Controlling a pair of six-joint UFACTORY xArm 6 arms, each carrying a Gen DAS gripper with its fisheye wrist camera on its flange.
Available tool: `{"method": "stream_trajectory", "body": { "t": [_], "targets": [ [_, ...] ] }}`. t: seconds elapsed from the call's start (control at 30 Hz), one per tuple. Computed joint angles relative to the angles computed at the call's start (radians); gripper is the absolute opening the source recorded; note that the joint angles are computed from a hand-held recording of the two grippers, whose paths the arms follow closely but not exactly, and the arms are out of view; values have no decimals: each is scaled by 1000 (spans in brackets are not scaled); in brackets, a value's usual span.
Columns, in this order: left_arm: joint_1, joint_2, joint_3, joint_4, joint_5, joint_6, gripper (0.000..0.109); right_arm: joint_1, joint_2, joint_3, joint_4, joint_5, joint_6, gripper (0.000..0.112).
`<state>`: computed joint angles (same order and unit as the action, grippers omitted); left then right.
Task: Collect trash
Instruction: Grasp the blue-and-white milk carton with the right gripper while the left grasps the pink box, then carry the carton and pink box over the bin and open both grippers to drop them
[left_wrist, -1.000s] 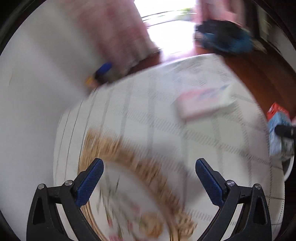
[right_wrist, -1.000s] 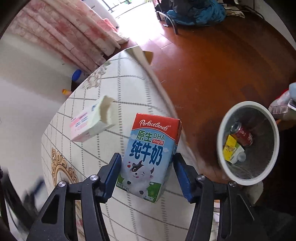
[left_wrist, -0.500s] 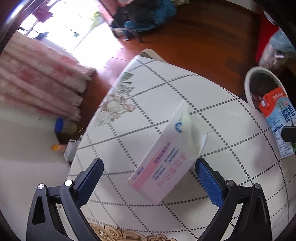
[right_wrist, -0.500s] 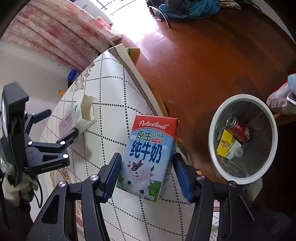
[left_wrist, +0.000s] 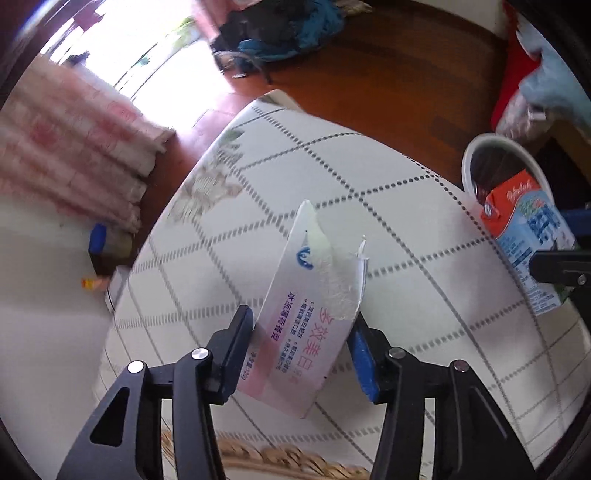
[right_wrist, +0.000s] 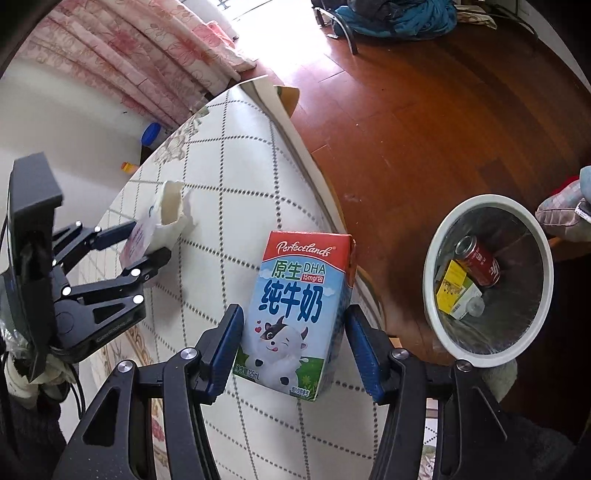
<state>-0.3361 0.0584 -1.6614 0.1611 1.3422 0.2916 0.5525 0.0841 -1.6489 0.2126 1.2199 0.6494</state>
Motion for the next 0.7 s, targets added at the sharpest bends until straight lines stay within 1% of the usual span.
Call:
{"method": "stream_trajectory", "body": {
  "t": [0.07, 0.17, 0.23, 0.27, 0.33, 0.37, 0.4, 0.47, 0.57, 0.63, 0.7],
  "targets": [
    [8, -65, 58, -14, -7, -52, 47, 9, -18, 13, 6, 2, -9, 59],
    [21, -191, 170, -38, -3, -168, 47, 33, -65, 56, 11, 3, -21, 59],
    [33, -289, 252, -64, 25, -282, 47, 58, -104, 96, 13, 9, -34, 59],
    [37, -331, 283, -74, 50, -340, 47, 69, -122, 115, 18, 12, -42, 59],
    [69, -441, 370, -141, 109, -480, 47, 101, -165, 161, 24, 23, -57, 59],
    [77, -488, 410, -158, 120, -523, 47, 115, -183, 180, 26, 28, -63, 59],
    [76, -556, 467, -162, 139, -594, 47, 134, -207, 206, 26, 37, -68, 59],
    [78, -656, 553, -198, 177, -679, 47, 161, -240, 243, 26, 50, -72, 59],
    [51, -754, 650, -207, 204, -782, 47, 200, -280, 291, 5, 72, -62, 59],
    [20, -776, 680, -176, 190, -828, 48, 214, -285, 307, -1, 86, -52, 59],
    [-17, -749, 667, -127, 204, -849, 48, 224, -273, 300, -21, 93, -40, 59]
  ]
}}
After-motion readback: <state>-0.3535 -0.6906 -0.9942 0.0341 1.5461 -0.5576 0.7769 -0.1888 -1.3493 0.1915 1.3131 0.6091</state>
